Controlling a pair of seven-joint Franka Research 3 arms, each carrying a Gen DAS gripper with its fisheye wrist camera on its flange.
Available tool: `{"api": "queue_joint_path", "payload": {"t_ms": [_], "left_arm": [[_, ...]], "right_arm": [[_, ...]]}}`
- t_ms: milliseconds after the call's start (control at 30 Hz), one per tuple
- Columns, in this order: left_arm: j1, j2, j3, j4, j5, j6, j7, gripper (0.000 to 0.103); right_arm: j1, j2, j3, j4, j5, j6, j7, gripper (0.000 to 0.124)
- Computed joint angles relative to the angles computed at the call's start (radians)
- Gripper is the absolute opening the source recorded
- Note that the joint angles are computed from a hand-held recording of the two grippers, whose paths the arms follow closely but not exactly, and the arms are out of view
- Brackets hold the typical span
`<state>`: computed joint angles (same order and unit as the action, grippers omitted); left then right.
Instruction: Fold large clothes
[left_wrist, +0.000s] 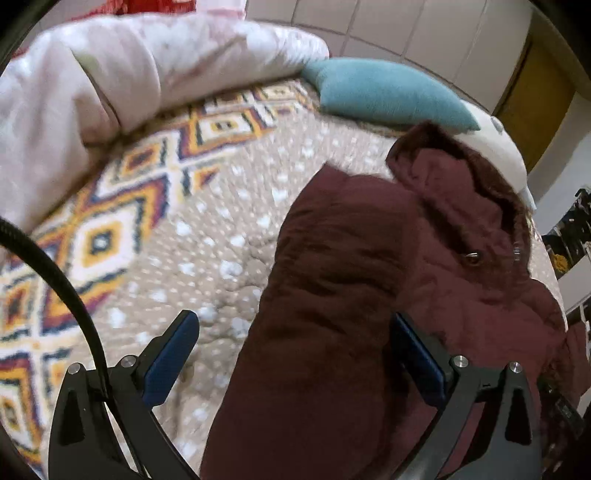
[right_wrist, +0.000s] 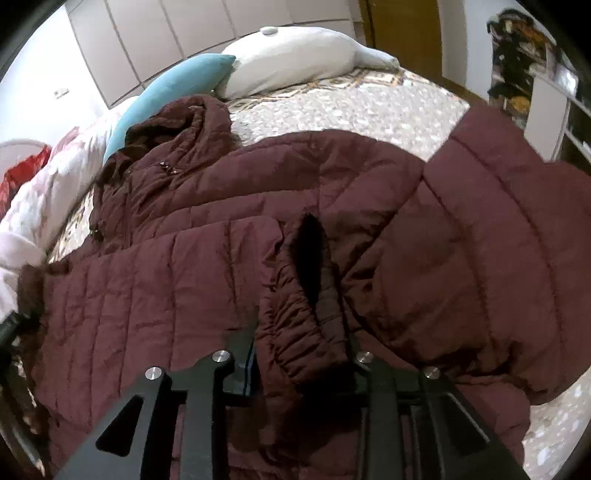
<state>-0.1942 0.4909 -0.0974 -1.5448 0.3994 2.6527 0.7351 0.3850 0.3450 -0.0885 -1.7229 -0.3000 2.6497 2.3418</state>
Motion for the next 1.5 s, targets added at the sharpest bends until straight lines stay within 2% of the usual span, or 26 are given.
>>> {"api": "queue_joint_path", "payload": {"t_ms": [67,133,200,267,333,467,600,767,900,1067,1300,1367,1500], "left_arm": [[-0.013,-0.066,0.014,-0.066,0.036,0.036,-0.022,0.103],[-0.066,-0.149,0.055,-0.125,0.155,0.022,-0.097,0.103],[-0.091,-0.220,0.063,-0.180,0.273,0.013,-0.151,0.103],[-0.106,-0.285,0.052,-0.227,0.377,-0.019,-0.189,0.103],[-0.104,-0.347,0.025,-0.278,0.428,-0.044,-0.205,0.103],[-0.069,-0.473,-0.042,-0.410,0.418,0.005,-0.233,0.103],[-0.050,-0.551,-0.111,-0.509,0.418,0.050,-0.288,0.103],[-0.076,-0.552,-0.180,-0.553,0.411,0.039,-0.300,0.103],[-0.112,-0.500,-0.199,-0.567,0.393,0.087,-0.341,0.103],[-0.159,-0.390,-0.190,-0.538,0.328,0.124,-0.323,0.103],[-0.232,-0.289,-0.136,-0.466,0.377,0.073,-0.351,0.103],[-0.244,-0.279,-0.125,-0.458,0.400,0.065,-0.367,0.103],[-0.263,-0.268,-0.113,-0.449,0.448,0.042,-0.396,0.103]], "right_arm": [[0.003,-0.030,0.001,-0.013,-0.007,-0.018,-0.005,0.044],[0.010,-0.089,-0.007,-0.067,-0.044,0.012,0.036,0.046],[0.001,-0.152,0.002,-0.124,-0.069,0.036,0.061,0.049],[-0.022,-0.226,0.022,-0.190,-0.080,0.062,0.070,0.052],[-0.045,-0.301,0.041,-0.256,-0.111,0.073,0.092,0.055],[-0.107,-0.467,0.077,-0.406,-0.172,0.084,0.142,0.063],[-0.183,-0.605,0.104,-0.537,-0.182,0.061,0.152,0.065],[-0.280,-0.739,0.106,-0.687,-0.131,0.061,0.136,0.065],[-0.355,-0.814,0.087,-0.792,-0.071,0.091,0.099,0.065],[-0.394,-0.845,0.003,-0.880,0.080,0.161,0.008,0.066],[-0.408,-0.749,-0.070,-0.850,0.275,0.251,-0.100,0.066],[-0.373,-0.696,-0.105,-0.814,0.361,0.280,-0.152,0.066],[-0.207,-0.594,-0.256,-0.728,0.672,0.349,-0.330,0.070]]}}
